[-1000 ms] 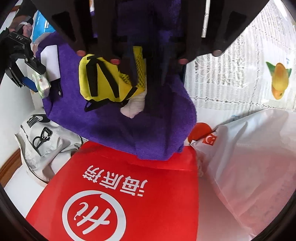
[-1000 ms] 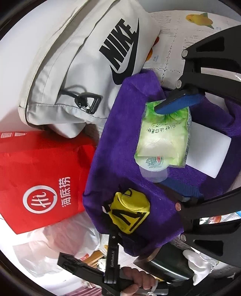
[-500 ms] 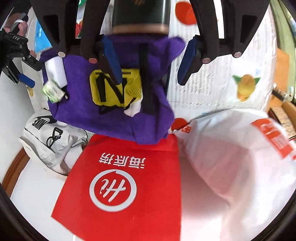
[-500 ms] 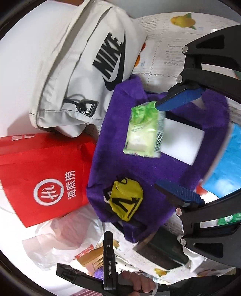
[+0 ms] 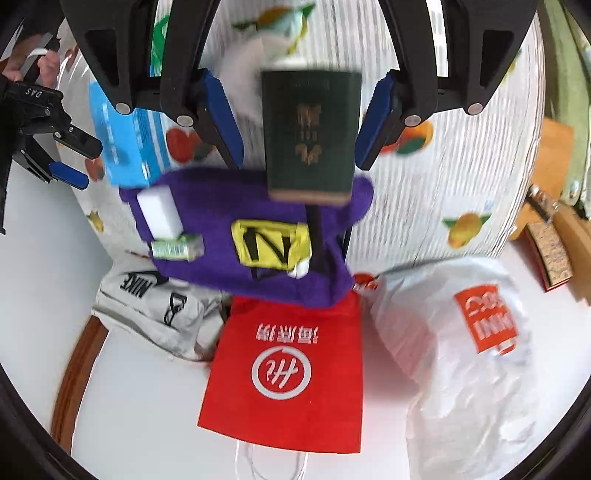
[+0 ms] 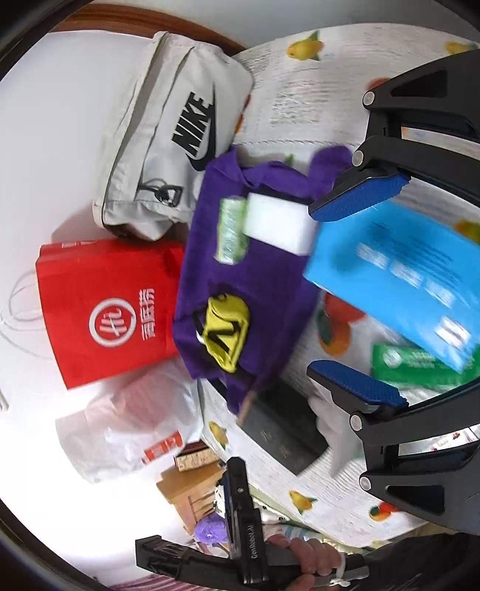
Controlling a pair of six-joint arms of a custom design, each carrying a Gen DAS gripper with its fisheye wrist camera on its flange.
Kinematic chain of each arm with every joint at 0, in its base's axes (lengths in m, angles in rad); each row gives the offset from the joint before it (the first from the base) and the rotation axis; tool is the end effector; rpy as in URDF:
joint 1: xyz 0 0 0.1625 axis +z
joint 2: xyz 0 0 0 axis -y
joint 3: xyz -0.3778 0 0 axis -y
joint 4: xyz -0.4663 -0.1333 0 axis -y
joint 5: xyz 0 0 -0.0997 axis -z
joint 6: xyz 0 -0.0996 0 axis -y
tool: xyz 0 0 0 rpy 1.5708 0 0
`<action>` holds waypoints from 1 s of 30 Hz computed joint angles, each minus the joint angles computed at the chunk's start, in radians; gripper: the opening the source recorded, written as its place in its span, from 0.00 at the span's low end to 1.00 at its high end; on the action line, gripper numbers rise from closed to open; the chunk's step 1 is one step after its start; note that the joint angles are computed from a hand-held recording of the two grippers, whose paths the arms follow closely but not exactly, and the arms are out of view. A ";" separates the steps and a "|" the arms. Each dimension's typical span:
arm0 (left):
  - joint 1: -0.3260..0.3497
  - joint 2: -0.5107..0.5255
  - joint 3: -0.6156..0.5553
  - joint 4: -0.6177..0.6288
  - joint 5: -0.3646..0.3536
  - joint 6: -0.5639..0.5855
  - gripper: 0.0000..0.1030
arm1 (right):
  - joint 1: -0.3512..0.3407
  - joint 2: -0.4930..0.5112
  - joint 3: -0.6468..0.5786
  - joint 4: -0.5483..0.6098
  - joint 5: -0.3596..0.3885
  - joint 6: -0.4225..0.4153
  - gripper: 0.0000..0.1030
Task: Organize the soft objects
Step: 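Reach the right tool to the green sachet and close on it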
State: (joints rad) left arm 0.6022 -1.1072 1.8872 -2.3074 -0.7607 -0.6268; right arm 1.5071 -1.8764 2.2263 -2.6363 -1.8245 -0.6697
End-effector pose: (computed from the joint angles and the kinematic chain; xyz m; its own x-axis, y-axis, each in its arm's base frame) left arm -0.3757 -0.5075 0.0996 -0.7782 0.1426 -0.6116 0.4529 0.8020 -0.3893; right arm 0.0786 -0.4688 0.3556 -0.7790 -0.2904 0.5558 -0.5555 0.7307 -0.3968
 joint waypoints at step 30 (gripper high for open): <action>-0.148 -0.240 0.376 0.130 -0.152 -0.366 0.59 | -0.063 -0.266 0.378 -0.054 -0.050 -0.053 0.75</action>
State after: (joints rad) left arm 0.4546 -1.3476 2.2631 -2.1772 -0.9126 -0.9928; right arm 1.4440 -2.1423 2.6044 -2.6905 -1.8746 -0.7225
